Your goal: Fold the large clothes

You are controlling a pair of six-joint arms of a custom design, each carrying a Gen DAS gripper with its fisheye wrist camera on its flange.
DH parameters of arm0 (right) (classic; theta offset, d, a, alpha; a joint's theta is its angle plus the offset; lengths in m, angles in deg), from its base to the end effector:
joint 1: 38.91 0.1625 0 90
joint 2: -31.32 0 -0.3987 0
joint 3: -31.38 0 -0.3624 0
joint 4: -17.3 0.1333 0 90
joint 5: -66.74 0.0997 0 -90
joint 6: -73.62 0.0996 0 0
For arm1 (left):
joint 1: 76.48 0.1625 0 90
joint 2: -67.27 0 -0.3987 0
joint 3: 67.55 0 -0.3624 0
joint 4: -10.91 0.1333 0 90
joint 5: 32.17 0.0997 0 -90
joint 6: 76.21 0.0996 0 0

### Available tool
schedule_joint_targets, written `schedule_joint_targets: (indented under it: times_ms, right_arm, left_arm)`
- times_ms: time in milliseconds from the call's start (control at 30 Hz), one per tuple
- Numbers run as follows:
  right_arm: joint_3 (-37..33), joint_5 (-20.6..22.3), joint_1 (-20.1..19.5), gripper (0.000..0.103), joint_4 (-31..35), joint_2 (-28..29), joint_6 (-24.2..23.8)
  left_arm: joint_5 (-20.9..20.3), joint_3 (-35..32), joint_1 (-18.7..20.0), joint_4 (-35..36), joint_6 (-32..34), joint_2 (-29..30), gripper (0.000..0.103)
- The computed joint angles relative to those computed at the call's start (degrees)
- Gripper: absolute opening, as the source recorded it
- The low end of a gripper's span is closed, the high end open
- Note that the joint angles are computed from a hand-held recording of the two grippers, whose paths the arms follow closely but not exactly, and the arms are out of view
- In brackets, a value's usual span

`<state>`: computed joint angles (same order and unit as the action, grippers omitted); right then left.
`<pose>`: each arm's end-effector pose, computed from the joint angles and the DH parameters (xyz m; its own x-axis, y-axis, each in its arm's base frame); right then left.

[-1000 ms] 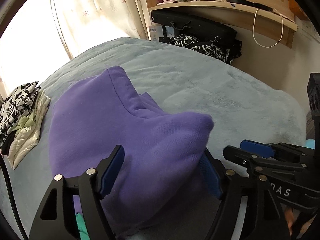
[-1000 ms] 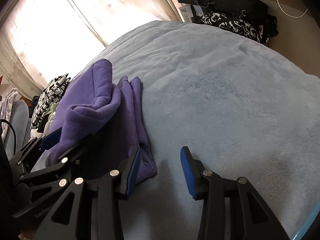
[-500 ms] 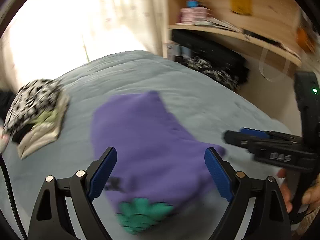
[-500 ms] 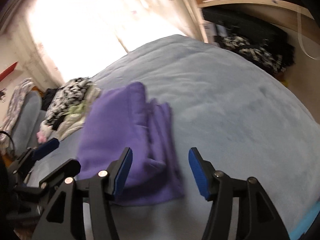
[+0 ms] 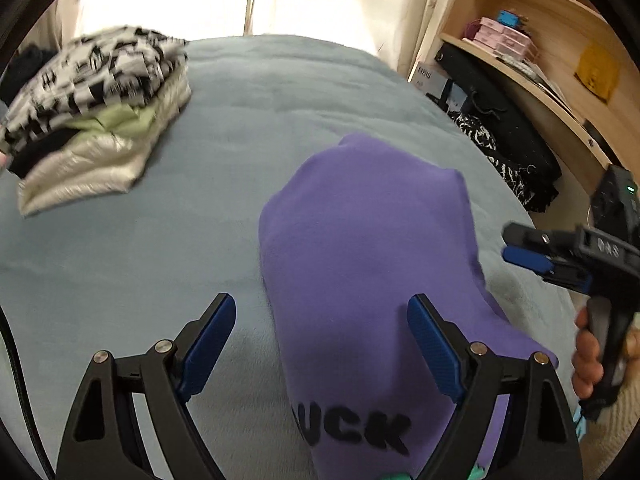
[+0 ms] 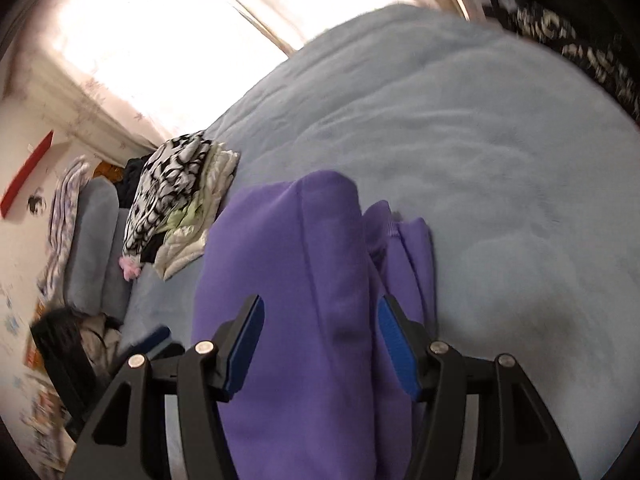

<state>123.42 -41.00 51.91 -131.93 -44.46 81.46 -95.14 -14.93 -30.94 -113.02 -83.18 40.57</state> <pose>0.1113 -0.5819 0.4461 -0.9478 0.2920 0.1279 0.1199 0.6983 -0.7057 -0.4281 -0.6912 0.1093 -0.7593 0.4887 -0.4298 0.6059 0.7718 -0.1929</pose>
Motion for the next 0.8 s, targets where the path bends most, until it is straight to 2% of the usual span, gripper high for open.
schedule_joint_targets:
  times_ms: [100, 167, 200, 267, 400, 467, 500, 533, 567, 633, 767, 800]
  right_arm:
    - [-4.7, 4.6, -2.7, 0.06, 3.4, 2.9, 0.2]
    - [-7.5, 9.4, -4.8, 0.06, 6.4, 4.6, -0.3]
    - [-8.4, 10.2, -5.2, 0.06, 7.2, 5.1, -0.5]
    - [-9.7, 11.0, -6.0, 0.06, 7.4, 6.4, -1.6]
    - [-11.3, 17.3, -8.7, 0.06, 9.7, 8.3, -0.7]
    - [-9.5, 20.5, -9.6, 0.059, 6.9, 8.1, 0.0]
    - [-8.6, 20.4, -9.5, 0.054, 5.1, 7.9, -0.8]
    - [-7.4, 19.7, -8.9, 0.031, 3.1, 7.5, -2.3]
    - [-6.6, 18.3, -8.3, 0.018, 1.9, 7.1, -3.9]
    - [-4.2, 14.9, -6.6, 0.014, -1.6, 5.4, -6.0]
    - [1.9, 14.9, -4.9, 0.013, -9.5, -0.2, -7.5]
    - [2.7, 12.1, -3.8, 0.013, -10.5, -1.1, -8.0]
  left_arm:
    - [-2.5, -4.1, 1.3, 2.5, -0.1, 2.4, 0.086]
    - [-4.6, -6.2, 2.2, 3.7, 0.1, 3.6, 0.086]
    - [-5.3, -7.2, 2.4, 4.4, 0.1, 4.2, 0.086]
    - [-6.8, -8.8, 3.0, 5.4, 0.3, 5.4, 0.086]
    - [-7.5, -10.1, 3.2, 5.7, 0.6, 6.7, 0.086]
    - [-7.5, -10.6, 3.1, 5.7, 0.4, 7.1, 0.086]
    - [-7.3, -10.5, 3.0, 5.8, 0.4, 7.1, 0.086]
    - [-6.8, -10.6, 2.8, 5.8, 0.4, 7.2, 0.086]
    - [-6.3, -10.4, 2.5, 5.9, 0.7, 7.1, 0.086]
    - [-5.3, -10.5, 1.8, 6.2, 1.6, 7.4, 0.083]
    - [-3.3, -8.1, 0.0, 3.7, 4.8, 6.8, 0.082]
    - [-1.7, -7.3, -0.7, 2.7, 5.5, 6.9, 0.082]
